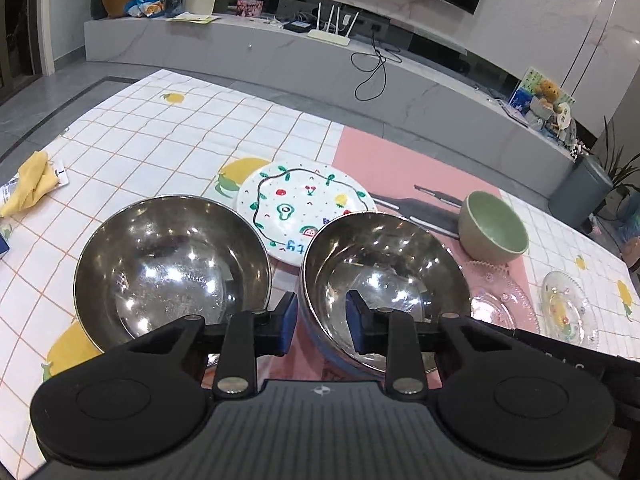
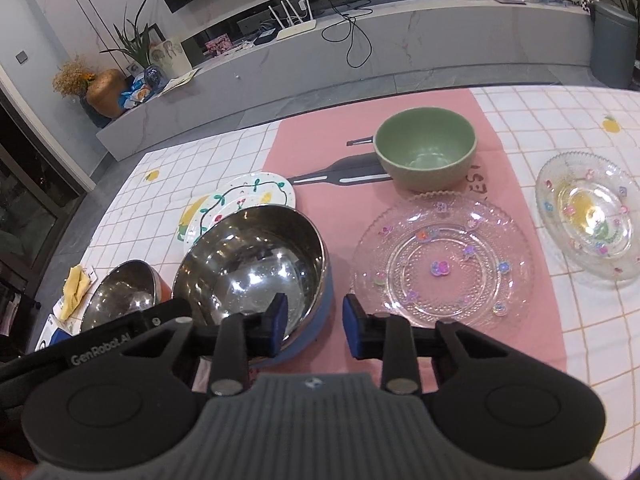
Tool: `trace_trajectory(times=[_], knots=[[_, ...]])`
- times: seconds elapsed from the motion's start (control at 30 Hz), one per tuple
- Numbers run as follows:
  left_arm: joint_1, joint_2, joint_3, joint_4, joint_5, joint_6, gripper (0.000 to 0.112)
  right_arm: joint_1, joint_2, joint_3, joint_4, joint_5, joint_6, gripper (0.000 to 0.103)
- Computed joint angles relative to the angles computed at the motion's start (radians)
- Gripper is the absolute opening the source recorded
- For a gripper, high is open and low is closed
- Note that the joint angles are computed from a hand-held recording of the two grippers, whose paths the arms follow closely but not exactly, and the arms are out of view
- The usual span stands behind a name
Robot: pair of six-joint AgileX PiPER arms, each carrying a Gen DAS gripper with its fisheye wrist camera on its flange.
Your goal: Organize plates and bowls
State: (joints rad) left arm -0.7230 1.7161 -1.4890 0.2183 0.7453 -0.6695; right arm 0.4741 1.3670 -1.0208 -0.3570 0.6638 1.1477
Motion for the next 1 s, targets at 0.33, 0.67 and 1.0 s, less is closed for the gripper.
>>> trace_trajectory(times=[0.33,0.67,1.0], knots=[[0.004,0.021,-0.008,-0.011,0.003,0.021,0.014,-0.001,0.0,0.033,0.017,-0.061,0.014,0.012],[-0.021,-0.019,0.024,0.035,0.008,-0.024,0.014,0.02,-0.044,0.055,-0.026,-0.061,0.036,0.008],[-0.094,-0.136,0.146,0.028,-0.043,-0.068,0.005,0.198,-0.163,0.13,-0.116,-0.009,0.185,0.0]])
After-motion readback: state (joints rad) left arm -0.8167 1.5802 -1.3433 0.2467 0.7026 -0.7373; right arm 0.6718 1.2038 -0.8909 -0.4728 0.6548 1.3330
